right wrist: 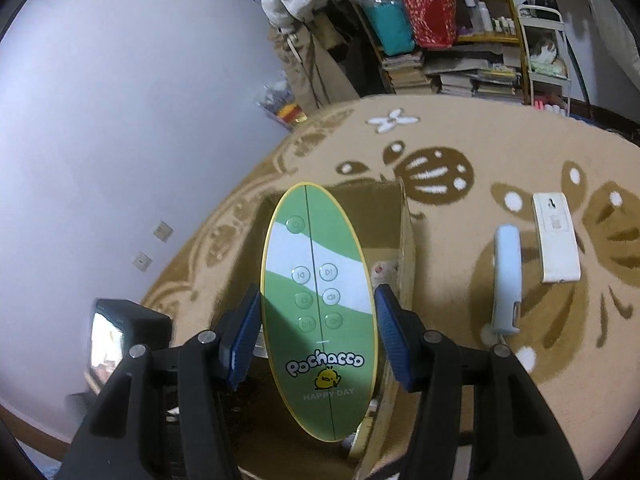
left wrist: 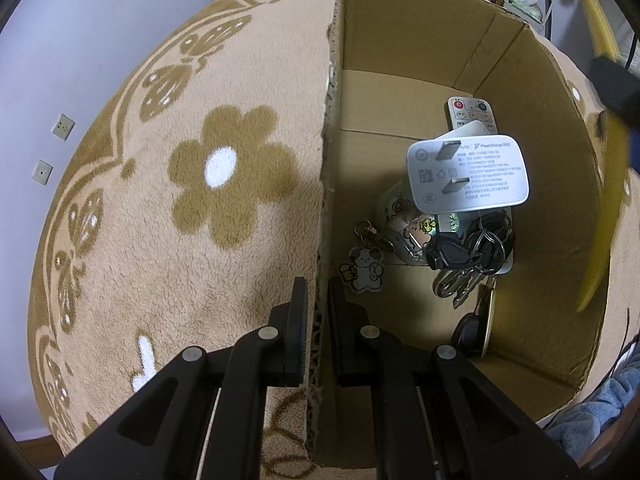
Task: Organize rigid objects
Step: 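Carry the green skateboard into the box and open the right tool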
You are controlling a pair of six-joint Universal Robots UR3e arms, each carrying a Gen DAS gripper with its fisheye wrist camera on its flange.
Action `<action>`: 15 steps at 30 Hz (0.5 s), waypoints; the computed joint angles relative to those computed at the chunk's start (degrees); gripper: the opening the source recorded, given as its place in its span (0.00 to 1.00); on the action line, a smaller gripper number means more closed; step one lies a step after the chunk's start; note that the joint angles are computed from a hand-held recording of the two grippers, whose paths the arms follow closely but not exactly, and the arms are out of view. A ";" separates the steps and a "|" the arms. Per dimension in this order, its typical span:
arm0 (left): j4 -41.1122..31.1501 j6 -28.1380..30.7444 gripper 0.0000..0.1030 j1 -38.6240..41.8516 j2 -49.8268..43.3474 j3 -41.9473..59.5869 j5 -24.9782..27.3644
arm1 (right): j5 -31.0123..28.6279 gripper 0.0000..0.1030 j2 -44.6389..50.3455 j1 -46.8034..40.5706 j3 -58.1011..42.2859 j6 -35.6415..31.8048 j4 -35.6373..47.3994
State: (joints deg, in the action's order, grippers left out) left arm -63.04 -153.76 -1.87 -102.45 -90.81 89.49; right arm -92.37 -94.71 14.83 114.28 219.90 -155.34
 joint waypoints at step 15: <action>-0.30 0.42 0.10 0.52 0.40 -0.25 -0.58 | -1.18 0.67 -0.46 0.90 -3.17 -0.93 8.25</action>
State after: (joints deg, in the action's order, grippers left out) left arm -63.34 -153.34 -1.35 -102.05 -91.07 88.90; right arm -93.56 -95.17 15.72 111.11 218.97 -147.09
